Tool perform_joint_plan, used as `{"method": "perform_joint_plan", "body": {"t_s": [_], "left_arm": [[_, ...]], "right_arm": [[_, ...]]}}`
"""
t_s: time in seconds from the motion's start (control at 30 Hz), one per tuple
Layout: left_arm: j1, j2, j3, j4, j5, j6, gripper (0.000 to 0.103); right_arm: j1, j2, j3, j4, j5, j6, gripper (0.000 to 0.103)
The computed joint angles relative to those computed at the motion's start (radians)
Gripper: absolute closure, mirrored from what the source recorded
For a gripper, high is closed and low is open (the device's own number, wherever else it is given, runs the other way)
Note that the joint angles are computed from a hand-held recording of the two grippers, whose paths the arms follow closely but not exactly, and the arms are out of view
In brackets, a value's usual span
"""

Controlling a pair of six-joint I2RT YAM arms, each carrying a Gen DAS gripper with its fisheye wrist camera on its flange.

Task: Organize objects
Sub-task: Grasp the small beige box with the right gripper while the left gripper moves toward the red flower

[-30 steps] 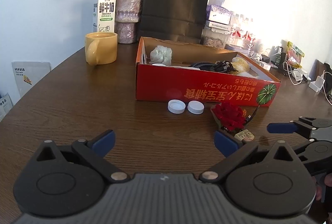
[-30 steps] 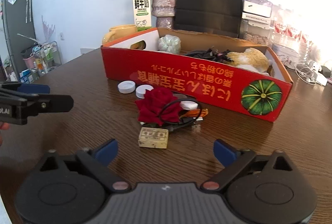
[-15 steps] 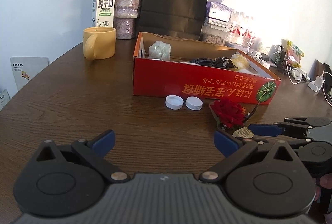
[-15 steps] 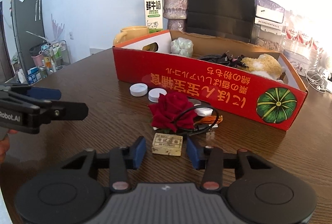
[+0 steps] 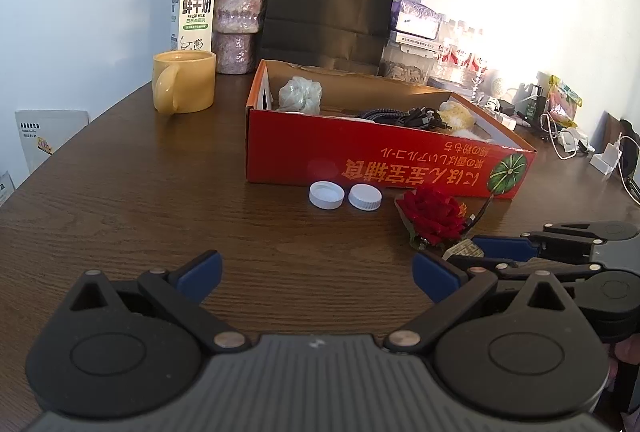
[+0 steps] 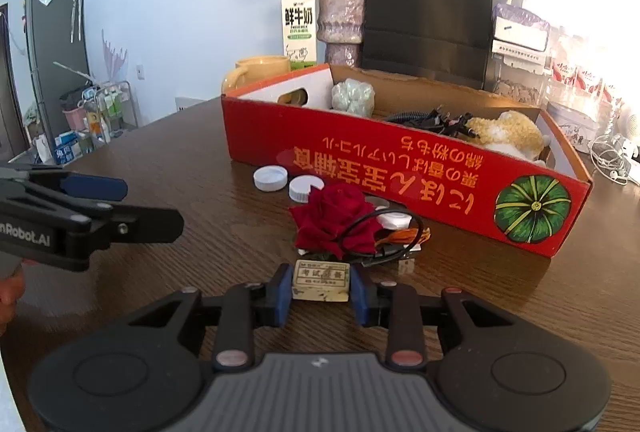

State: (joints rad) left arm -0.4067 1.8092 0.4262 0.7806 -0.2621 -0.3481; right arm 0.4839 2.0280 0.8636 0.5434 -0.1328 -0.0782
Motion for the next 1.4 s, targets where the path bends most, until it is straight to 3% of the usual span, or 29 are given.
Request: {"method": "perform_joint_plan", "body": {"t_s": [0.43, 0.9, 1.4], "left_arm": [[-0.019, 0.033, 0.068, -0.038, -0.009, 0.015, 0.0], [-0.043, 0.112, 0.242, -0.123, -0.033, 0.036, 0.0], [-0.046, 0.265, 0.436, -0.18, 0.025, 0.012, 0.0]], "right_arm": [[-0.065, -0.04, -0.102, 0.137, -0.001, -0.004, 0.073], [-0.17, -0.047, -0.155, 0.245, -0.013, 0.013, 0.073], [-0.184, -0.041, -0.186, 0.329, 0.001, 0.042, 0.073]]}}
